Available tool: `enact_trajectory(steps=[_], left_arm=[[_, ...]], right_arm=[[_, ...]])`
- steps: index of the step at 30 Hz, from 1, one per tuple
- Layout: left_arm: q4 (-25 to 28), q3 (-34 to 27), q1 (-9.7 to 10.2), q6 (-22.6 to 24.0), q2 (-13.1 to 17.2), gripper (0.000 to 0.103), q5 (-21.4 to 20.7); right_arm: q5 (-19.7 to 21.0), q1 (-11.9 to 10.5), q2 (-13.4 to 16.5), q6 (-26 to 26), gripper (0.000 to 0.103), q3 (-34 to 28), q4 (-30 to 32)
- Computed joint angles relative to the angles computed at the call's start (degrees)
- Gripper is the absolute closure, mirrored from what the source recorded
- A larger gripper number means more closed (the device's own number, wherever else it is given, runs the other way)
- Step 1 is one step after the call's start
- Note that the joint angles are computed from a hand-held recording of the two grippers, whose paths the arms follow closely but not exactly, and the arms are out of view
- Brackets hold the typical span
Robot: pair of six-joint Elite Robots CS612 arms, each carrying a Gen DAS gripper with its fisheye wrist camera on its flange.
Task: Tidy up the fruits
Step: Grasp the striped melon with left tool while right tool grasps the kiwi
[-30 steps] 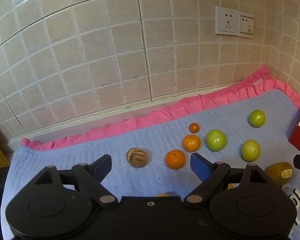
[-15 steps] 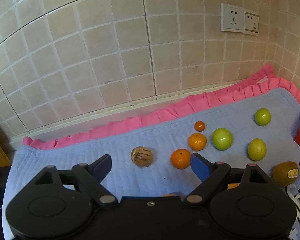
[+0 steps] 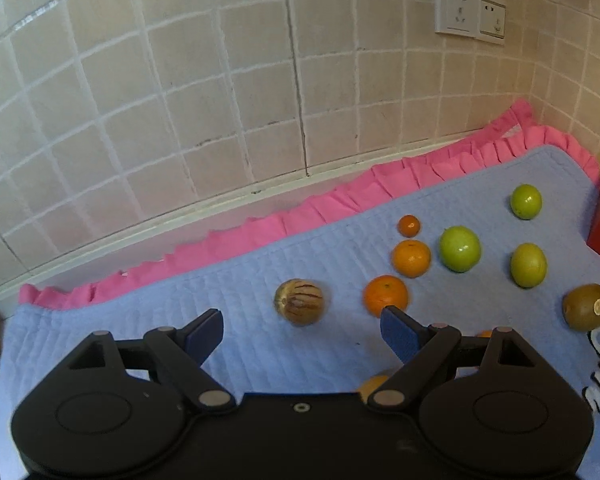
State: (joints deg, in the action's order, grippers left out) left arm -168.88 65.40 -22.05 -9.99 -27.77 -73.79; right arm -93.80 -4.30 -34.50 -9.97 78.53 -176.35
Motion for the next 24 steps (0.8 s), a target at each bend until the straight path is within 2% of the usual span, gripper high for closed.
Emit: enact_trajectory(steps=[4, 8, 13, 19, 22, 24], left_arm=[[3.9, -4.7, 1.75, -0.2, 2.4, 0.001, -4.8], [10.9, -11.9, 2.98, -1.7, 6.1, 0.001, -8.2], [15.9, -18.2, 3.19, -0.7, 9.6, 0.001, -8.4], [19.4, -21.3, 3.36, -0.8, 11.5, 0.003, -9.6], [20.4, -22.2, 3.56, -1.2, 12.1, 0.015, -10.6], [21.0, -22.4, 3.57, -1.8, 12.2, 0.016, -10.5]], right_arm=[[1.9, -0.8, 0.5, 1.5, 0.001, 0.1, 0.5], [3.2, -1.6, 1.0, 3.8, 0.004, -0.3, 1.4], [7.8, -2.6, 2.8, 8.3, 0.007, -3.0, 4.3], [7.2, -2.2, 5.3, 9.6, 0.011, -6.8, 8.6], [6.1, -1.8, 6.4, 9.6, 0.013, -8.9, 11.1], [5.8, -1.7, 7.0, 9.8, 0.015, -9.8, 12.3]])
